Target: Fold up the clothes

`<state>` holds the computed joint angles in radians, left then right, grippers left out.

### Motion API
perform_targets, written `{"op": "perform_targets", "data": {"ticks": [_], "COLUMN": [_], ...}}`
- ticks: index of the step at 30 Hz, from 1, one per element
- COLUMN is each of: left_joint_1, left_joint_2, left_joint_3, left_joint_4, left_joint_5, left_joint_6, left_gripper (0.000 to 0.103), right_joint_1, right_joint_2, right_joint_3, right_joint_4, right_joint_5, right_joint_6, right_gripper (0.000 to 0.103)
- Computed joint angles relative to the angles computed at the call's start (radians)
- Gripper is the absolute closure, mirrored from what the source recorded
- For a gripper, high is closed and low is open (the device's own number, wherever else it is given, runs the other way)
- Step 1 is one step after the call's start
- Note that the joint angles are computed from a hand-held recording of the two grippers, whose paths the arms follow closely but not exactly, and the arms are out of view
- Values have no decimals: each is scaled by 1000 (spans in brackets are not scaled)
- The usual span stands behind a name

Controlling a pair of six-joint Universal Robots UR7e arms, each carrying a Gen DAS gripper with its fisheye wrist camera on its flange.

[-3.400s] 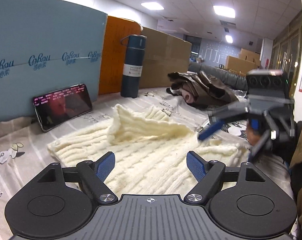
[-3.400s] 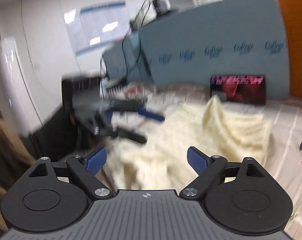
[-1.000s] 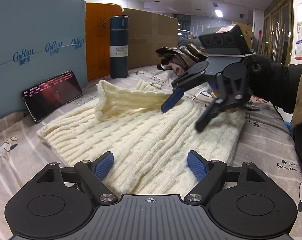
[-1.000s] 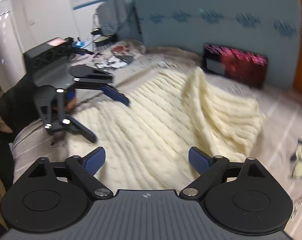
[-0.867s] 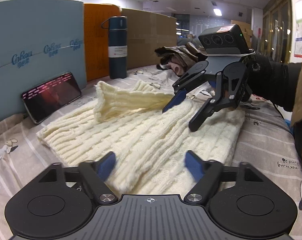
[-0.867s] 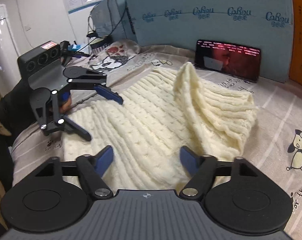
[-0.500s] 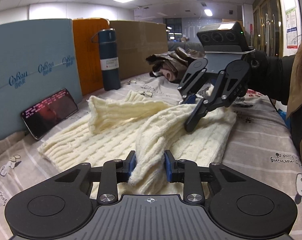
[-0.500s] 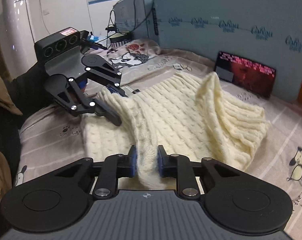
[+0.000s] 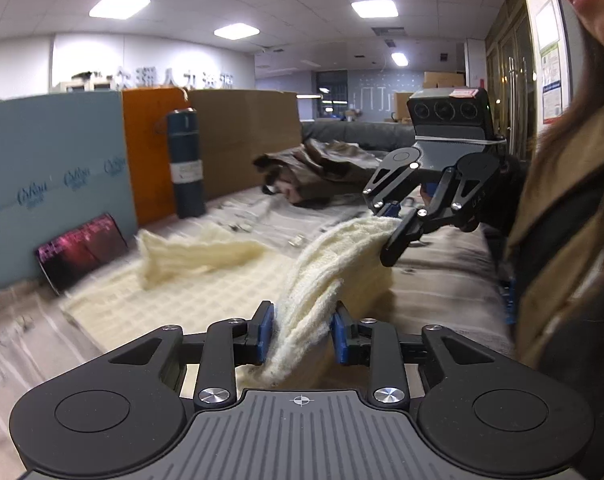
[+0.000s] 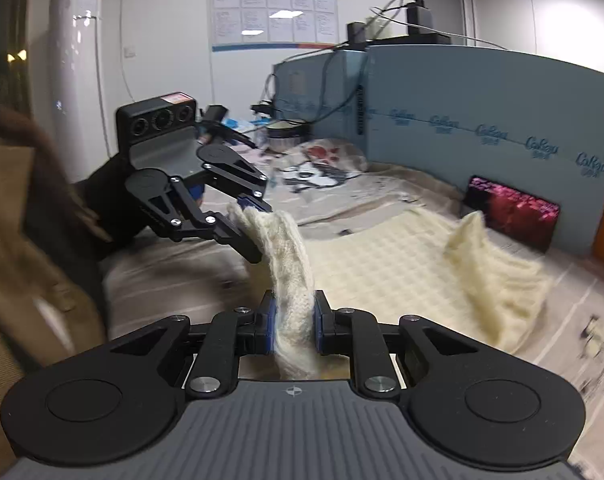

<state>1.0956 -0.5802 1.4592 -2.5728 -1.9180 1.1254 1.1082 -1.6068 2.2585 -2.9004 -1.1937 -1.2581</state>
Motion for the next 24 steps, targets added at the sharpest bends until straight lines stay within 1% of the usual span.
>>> {"op": "perform_targets", "data": {"ticks": [1, 4, 5, 6, 7, 8, 9, 10, 11, 12, 13, 14, 15, 17, 18, 19, 20, 21, 22, 23, 24], "left_joint_1": [0, 1, 5, 14, 21, 26, 29, 26, 21, 11, -4, -20, -34, -42, -41, -38, -34, -30, -27, -26, -27], "left_joint_2": [-14, -48, -58, -67, -74, -77, -78, -77, -74, -69, -63, -55, -51, -46, -48, -52, -56, -60, -62, -61, -57], "left_joint_3": [20, 70, 78, 82, 84, 83, 88, 94, 99, 104, 110, 116, 122, 115, 113, 113, 112, 114, 115, 115, 113], "left_joint_4": [3, 12, 23, 43, 56, 59, 43, 11, -22, -54, -79, -100, -100, -47, -28, -24, -25, -30, -45, -68, -94], "left_joint_5": [10, 29, 15, -15, -50, -83, -106, -103, -89, -50, 16, 89, 151, 200, 202, 188, 171, 147, 122, 101, 83], "left_joint_6": [-2, -9, -7, -2, 5, 13, 11, -8, -33, -55, -66, -72, -67, -50, -44, -43, -44, -47, -52, -57, -62], "left_gripper": [72, 62, 54, 50, 43, 34, 27, 25, 21, 17, 16, 16, 16, 16, 16, 16, 16, 16, 16, 16, 16], "right_joint_1": [-2, -7, -9, -11, -14, -17, -20, -25, -31, -37, -45, -52, -57, -65, -70, -75, -83, -92, -102, -106, -102], "right_joint_2": [-9, -25, -28, -30, -30, -28, -25, -23, -24, -25, -31, -39, -46, -60, -66, -72, -79, -83, -87, -78, -58], "right_joint_3": [18, 59, 70, 82, 89, 95, 99, 104, 109, 114, 118, 123, 127, 136, 141, 146, 150, 154, 157, 156, 152], "right_joint_4": [2, 15, 17, 19, 24, 31, 35, 36, 37, 37, 42, 49, 53, 49, 37, 25, 15, -1, -20, -52, -111], "right_joint_5": [-2, -22, -31, -40, -48, -57, -66, -70, -63, -52, -37, -22, -11, 4, 9, 15, 26, 42, 58, 73, 79], "right_joint_6": [-2, 2, 7, 12, 20, 29, 37, 42, 48, 53, 52, 49, 45, 40, 41, 43, 46, 50, 54, 64, 93], "right_gripper": [87, 87, 87, 87, 87, 87, 87, 87, 84, 82, 78, 70, 66, 60, 59, 55, 49, 47, 41, 35, 33]}}
